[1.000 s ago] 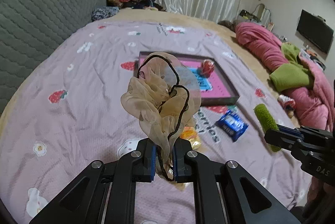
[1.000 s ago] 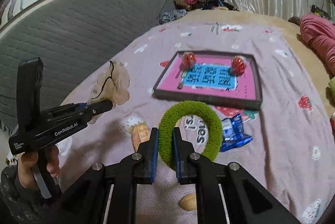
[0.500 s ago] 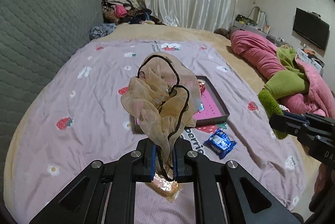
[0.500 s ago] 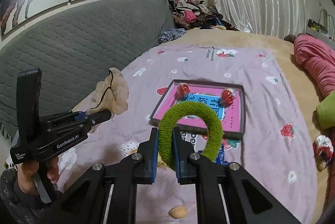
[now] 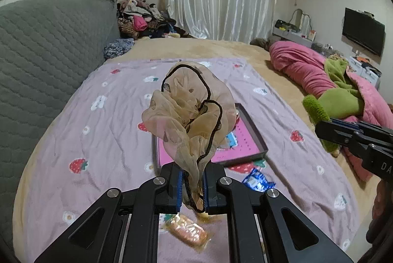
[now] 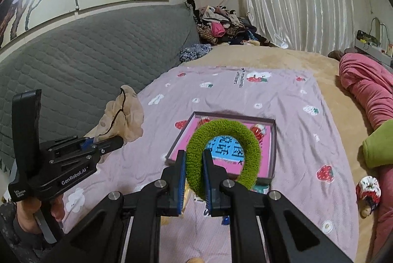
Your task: Organize objects
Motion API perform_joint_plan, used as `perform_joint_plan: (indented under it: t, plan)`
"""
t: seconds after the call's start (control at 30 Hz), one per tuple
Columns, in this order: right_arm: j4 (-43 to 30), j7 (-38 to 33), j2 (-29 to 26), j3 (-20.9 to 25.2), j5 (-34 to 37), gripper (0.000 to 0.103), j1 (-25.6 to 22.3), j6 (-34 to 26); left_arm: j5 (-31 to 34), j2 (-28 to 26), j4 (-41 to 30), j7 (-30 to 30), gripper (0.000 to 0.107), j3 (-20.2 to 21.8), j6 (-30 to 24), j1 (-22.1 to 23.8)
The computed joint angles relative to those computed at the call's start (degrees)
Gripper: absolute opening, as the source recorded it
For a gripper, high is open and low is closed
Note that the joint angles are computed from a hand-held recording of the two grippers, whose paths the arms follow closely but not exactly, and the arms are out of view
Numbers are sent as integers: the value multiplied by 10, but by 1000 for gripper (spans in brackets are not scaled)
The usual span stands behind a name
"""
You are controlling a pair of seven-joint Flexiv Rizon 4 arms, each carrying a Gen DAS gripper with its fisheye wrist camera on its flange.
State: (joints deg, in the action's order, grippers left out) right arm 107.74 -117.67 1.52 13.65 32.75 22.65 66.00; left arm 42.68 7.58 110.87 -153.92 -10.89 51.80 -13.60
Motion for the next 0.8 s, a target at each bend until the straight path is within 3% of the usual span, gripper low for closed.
perform_joint_plan:
  t: [0.8]
  plan:
    - [-92,28,-102,23,-55,13,-32,25,5,-99,-91,29,12,52,15,-19]
